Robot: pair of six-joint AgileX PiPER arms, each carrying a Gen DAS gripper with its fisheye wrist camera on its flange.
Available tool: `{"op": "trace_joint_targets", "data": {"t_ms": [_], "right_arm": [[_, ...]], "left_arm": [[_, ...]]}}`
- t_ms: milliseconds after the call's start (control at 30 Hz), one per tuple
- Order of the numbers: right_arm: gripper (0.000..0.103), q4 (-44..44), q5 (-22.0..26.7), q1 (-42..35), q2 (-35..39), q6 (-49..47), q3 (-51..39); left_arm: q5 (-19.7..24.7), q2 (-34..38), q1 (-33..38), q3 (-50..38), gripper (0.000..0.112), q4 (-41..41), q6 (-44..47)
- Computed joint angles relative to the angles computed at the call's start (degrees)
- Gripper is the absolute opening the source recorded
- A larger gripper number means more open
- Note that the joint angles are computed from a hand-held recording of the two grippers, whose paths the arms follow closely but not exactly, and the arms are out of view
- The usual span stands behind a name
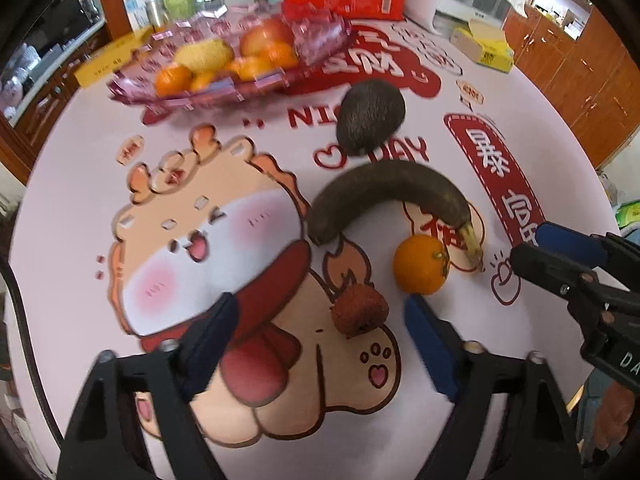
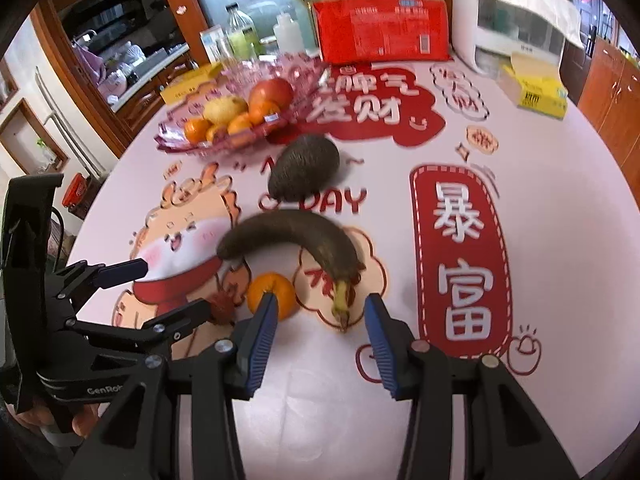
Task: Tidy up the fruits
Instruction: 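Grasp a lychee with the left tool while the right tool grasps a mandarin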
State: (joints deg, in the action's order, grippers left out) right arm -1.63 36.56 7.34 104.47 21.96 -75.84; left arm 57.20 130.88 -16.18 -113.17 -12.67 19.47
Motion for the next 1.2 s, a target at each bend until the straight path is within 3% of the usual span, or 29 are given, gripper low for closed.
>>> {"op": "trace_joint_targets", "data": {"t_ms": [233, 467, 1200], "right_arm": [[0.046, 2.4, -0.84, -0.27, 2.21, -2.01, -0.12], [0.046, 4.27, -0.06, 0.29, 4.41, -4.22, -2.52], [0.046, 6.98, 5.27, 3.45, 15.75, -7.78, -15.92]], "left_arm": [[2.52, 3.49, 0.26, -2.12, 0.058, -3.23, 0.63], [2.89, 3.34, 0.51, -1.22, 0.032, -6.08, 3.64], [5.94, 4.57, 6.43, -5.18, 0.031, -6.14, 3.96]]}}
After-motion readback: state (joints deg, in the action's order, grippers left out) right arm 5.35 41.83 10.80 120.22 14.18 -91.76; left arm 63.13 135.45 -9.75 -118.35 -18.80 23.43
